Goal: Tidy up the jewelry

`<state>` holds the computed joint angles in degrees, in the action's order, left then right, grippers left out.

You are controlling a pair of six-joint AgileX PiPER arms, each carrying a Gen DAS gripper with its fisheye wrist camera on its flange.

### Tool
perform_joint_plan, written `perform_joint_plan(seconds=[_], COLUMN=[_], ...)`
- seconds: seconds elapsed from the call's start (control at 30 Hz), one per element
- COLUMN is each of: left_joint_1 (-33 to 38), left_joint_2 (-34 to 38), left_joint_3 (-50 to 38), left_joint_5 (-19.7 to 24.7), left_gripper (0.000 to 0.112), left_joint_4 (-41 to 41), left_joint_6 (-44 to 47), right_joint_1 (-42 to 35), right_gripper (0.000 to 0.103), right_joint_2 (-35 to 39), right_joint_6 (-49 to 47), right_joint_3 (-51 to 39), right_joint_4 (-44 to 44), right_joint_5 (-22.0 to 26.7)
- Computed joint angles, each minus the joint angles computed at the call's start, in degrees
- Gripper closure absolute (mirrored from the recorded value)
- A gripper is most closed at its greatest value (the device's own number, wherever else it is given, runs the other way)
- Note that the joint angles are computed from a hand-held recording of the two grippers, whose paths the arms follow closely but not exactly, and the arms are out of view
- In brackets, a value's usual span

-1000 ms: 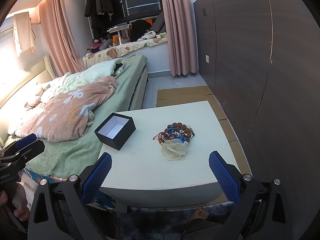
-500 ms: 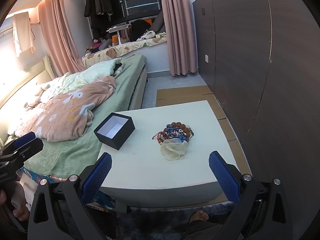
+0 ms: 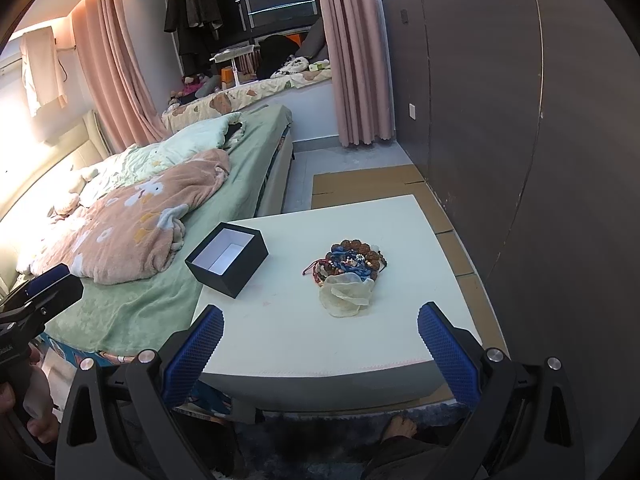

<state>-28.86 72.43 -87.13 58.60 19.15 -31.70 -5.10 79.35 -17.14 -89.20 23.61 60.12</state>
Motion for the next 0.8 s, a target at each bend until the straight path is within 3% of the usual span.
perform_joint_plan(seconds=[0.4, 0.8], left_joint_1=[8.61, 9.49], left_joint_2=[7.22, 21.34], left_joint_3=[-2.31, -9.5], left_joint_5=[-5.09, -7.91], left_gripper=[0.014, 0.014], left_joint_4=[-13.76, -26.58], left_joint_6=[11.42, 23.21], right_joint_1=[-5.13, -9.79], right_gripper=[0.008, 0.013], right_joint_2=[3.49, 11.89], right_joint_6=[-3.6, -7.31], right_joint_3=[1.85, 1.98], right_joint_4=[4.07, 9.03], right_joint_5=[-3.61, -6.2])
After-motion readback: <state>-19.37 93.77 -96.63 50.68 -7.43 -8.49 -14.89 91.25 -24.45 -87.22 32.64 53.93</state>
